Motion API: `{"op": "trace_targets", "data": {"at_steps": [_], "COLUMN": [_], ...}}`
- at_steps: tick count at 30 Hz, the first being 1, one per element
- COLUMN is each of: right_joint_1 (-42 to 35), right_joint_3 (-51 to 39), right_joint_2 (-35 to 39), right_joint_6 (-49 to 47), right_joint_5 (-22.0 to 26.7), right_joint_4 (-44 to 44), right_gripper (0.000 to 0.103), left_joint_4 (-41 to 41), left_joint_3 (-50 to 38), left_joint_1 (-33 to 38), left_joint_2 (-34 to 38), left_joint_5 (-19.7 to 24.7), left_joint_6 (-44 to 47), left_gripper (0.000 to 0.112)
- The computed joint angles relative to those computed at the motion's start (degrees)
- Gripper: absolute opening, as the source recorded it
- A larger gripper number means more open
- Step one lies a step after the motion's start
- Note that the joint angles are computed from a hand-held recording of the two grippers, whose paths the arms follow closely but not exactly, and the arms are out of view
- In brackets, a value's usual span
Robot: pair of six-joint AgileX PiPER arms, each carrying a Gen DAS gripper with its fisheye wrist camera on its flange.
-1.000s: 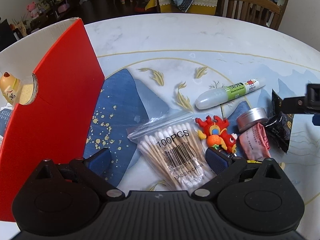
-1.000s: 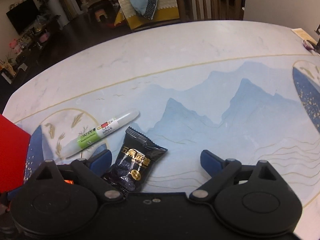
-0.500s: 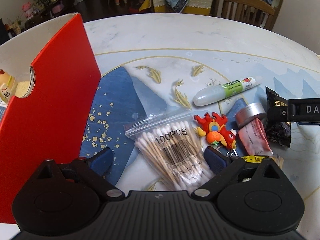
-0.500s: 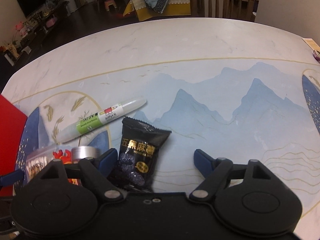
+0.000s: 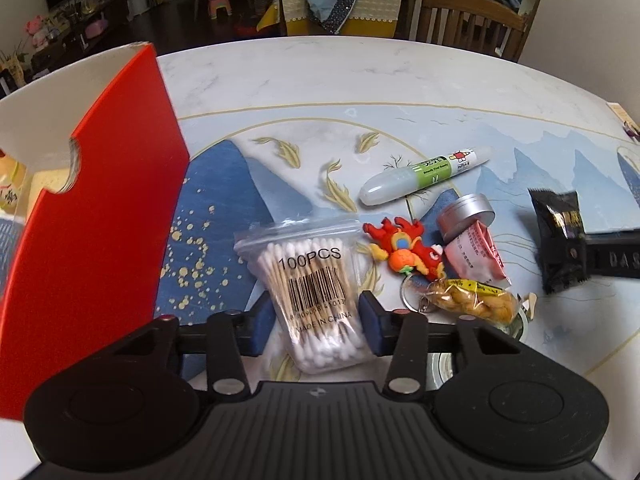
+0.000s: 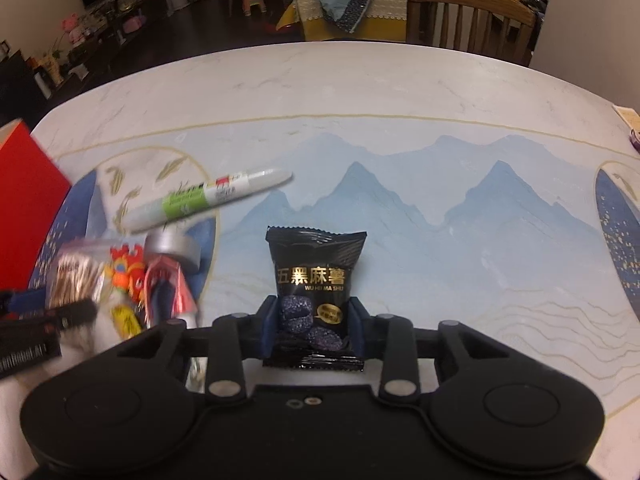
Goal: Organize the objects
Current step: 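Grasp the black snack packet with the right tool while the left tool grasps the cotton swab bag, then carry the black snack packet and cotton swab bag over the red box with both tools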
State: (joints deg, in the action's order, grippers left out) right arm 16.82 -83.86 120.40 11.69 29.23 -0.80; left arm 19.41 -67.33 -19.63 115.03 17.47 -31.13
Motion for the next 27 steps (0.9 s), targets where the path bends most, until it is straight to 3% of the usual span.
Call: {"op": "trace_targets", "data": {"at_steps": [8, 15, 21, 27], "right_joint_1": [-0.17, 0.52, 2.23, 5.93], "right_joint_3": [11.29, 17.82, 22.73, 24.41], "right_joint_2": [-7.69, -14.81, -20.98, -25.26], "right_joint_6": [-2.82, -4.64, -5.29, -1.78], "right_joint_5": [-4.02, -4.5, -3.77, -1.96], "right_joint_4": [3.37, 7.36, 10.86, 10.24], "right_gripper": [0.033, 0.033, 0.033, 0.032], "left_joint_4": [-3.01, -5.37, -19.17, -38.06], "left_joint_3": [5.92, 12.06, 18.82, 25.01], "left_joint_1": [1.0, 0.96, 2.31, 4.62], "left_joint_2": [-4.17, -9.88, -16.9, -23.94], "left_joint_5": [-2.34, -4.29, -6.54, -8.75], "left_joint_6": [2.3, 5.47, 20.56, 41.23], "left_gripper": [0.039, 0.038, 0.037, 0.037]}}
